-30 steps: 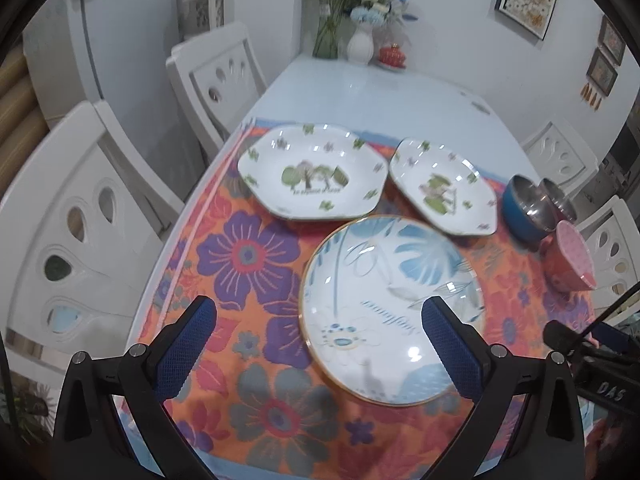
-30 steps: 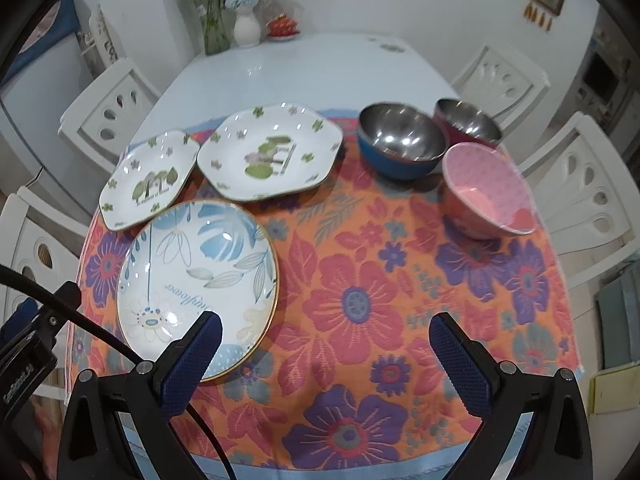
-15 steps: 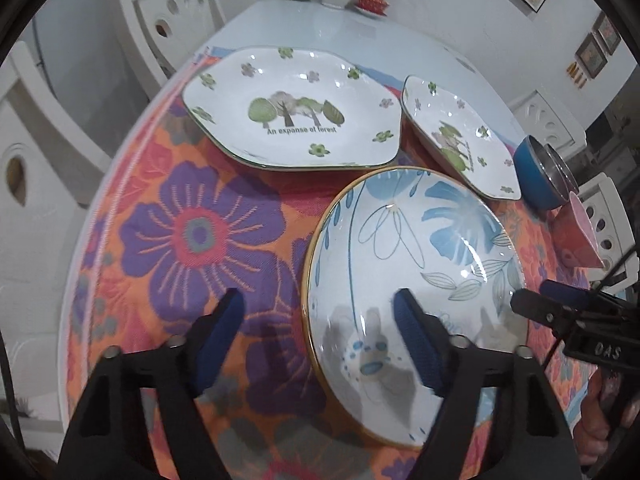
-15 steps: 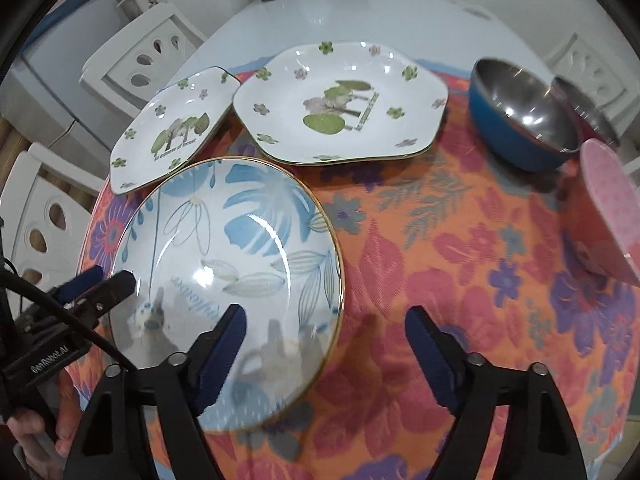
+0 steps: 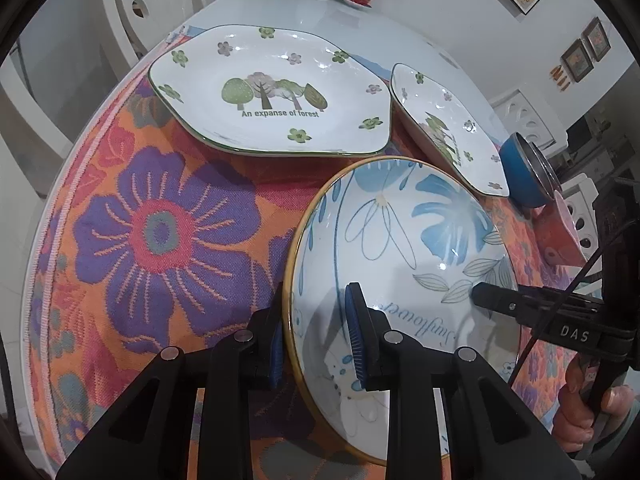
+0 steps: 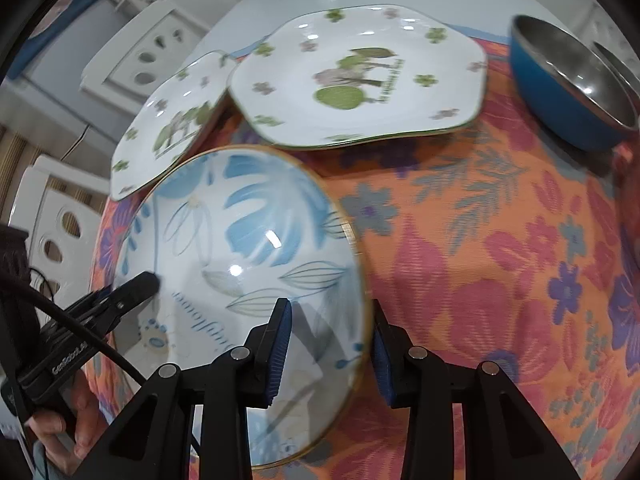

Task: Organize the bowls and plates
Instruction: 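Grasp the rim of the blue-leaf plate with both grippers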

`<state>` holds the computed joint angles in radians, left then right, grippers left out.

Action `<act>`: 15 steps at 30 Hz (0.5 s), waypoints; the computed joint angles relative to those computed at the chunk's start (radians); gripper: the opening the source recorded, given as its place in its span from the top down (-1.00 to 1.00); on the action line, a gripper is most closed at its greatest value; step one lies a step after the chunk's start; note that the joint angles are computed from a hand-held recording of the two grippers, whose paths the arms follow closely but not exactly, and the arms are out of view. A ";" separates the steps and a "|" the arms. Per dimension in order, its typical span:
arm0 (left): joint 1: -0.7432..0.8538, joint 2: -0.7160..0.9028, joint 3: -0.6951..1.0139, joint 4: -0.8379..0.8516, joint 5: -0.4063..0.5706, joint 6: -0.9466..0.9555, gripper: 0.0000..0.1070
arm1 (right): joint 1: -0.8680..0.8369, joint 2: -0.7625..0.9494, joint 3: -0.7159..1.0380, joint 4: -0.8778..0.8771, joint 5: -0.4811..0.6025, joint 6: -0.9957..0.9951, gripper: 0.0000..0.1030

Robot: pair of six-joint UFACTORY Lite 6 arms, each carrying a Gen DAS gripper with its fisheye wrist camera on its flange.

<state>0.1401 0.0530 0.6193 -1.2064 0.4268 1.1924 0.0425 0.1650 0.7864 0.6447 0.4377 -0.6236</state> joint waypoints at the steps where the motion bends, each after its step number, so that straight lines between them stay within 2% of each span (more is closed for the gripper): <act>1: 0.003 0.002 0.001 -0.003 0.003 0.003 0.56 | 0.005 0.004 0.001 -0.004 -0.009 0.003 0.28; 5: -0.025 -0.050 -0.038 -0.015 -0.041 -0.018 0.55 | 0.013 -0.014 -0.008 -0.029 -0.017 0.037 0.28; 8: -0.021 -0.100 -0.066 0.024 -0.019 -0.091 0.56 | -0.001 -0.082 -0.032 -0.067 0.006 0.078 0.28; 12: -0.022 -0.228 -0.117 0.161 0.011 -0.258 0.55 | 0.027 -0.167 -0.049 -0.209 0.047 0.254 0.28; 15: -0.011 -0.335 -0.148 0.310 0.049 -0.419 0.55 | 0.043 -0.234 -0.077 -0.237 0.103 0.312 0.28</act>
